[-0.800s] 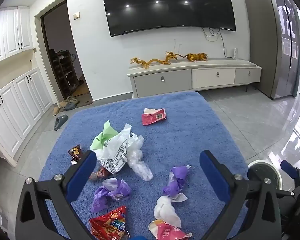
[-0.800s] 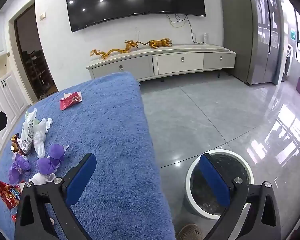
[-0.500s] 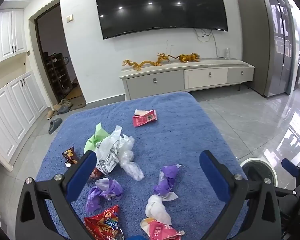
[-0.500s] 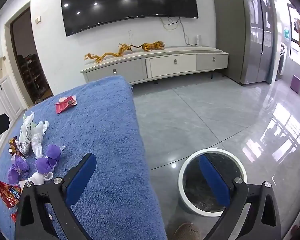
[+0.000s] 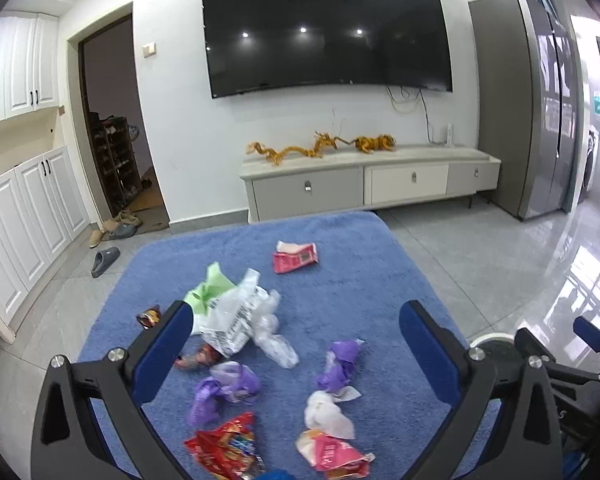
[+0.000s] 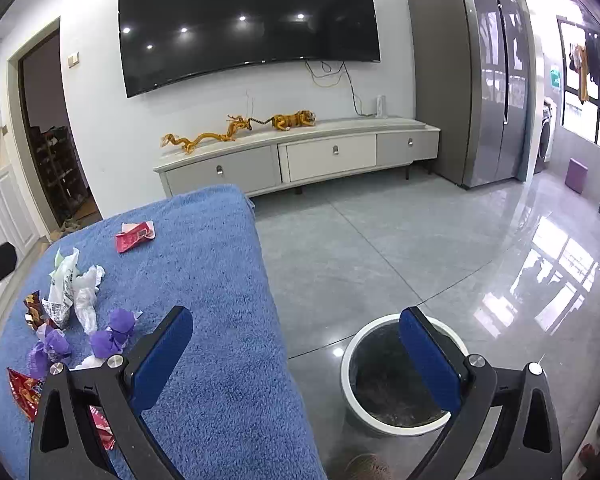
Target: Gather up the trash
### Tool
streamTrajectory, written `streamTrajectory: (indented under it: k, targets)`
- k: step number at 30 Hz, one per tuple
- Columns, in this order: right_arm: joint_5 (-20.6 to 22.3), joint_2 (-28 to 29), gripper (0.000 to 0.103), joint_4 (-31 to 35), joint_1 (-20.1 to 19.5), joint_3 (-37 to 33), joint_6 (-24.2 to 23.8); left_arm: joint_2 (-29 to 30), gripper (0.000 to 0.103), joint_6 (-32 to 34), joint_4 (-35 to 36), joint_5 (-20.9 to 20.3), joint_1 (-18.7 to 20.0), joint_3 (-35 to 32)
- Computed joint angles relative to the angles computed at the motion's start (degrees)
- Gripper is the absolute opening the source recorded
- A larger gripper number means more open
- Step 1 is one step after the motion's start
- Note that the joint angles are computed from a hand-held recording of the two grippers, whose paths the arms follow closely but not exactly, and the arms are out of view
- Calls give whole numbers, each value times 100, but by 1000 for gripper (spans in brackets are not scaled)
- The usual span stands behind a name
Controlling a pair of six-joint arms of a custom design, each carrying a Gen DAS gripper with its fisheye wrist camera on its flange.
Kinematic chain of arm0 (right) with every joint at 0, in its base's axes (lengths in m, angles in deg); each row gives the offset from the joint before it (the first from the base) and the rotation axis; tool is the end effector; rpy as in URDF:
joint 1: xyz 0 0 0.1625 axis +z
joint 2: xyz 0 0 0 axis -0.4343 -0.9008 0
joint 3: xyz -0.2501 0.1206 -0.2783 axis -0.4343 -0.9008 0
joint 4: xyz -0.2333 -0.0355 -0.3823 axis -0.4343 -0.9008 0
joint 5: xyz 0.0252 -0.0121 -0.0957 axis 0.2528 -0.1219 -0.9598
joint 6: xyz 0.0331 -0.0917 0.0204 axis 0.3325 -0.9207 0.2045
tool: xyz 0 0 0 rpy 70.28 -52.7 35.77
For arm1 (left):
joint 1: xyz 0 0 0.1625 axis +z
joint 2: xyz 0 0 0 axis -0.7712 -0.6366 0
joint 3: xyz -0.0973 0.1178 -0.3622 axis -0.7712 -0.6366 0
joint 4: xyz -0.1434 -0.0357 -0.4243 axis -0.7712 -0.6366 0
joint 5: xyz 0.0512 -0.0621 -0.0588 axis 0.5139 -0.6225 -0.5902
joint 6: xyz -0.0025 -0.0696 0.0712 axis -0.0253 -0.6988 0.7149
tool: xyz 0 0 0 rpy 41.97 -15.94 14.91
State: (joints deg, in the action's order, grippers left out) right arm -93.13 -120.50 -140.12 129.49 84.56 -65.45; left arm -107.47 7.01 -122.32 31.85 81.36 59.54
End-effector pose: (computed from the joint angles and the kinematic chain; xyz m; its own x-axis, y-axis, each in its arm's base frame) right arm 0.1922 -0.5455 0.4191 -0.7047 0.3747 0.6025 -0.3797 0.5181 -0.7664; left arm -0.5474 -0.5831 0.1791 -0.6196 0.2199 -0.7534 0.7444 0.4689 -0.4753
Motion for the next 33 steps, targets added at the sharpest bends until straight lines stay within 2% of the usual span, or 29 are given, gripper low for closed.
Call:
streamTrajectory:
  k: [8, 14, 18, 22, 28, 33]
  targets:
    - [-250, 68, 103, -530, 222, 73, -243, -486, 103, 83, -222, -160, -3, 440]
    - [-391, 173, 103, -997, 417, 77, -623, -752, 103, 140, -510, -266, -13, 732]
    - [-367, 185, 103, -1093, 478, 102, -643, -868, 103, 236, -778, -282, -18, 904]
    - [-147, 107, 103, -838, 500, 175, -422, -997, 103, 244, -757, -202, -3, 1018]
    - [-36, 163, 103, -669, 610, 233, -527, -1353, 103, -247, -337, -148, 89, 1258]
    - [212, 133, 103, -255, 650, 334, -531, -1721, 103, -496, -187, -178, 97, 1670]
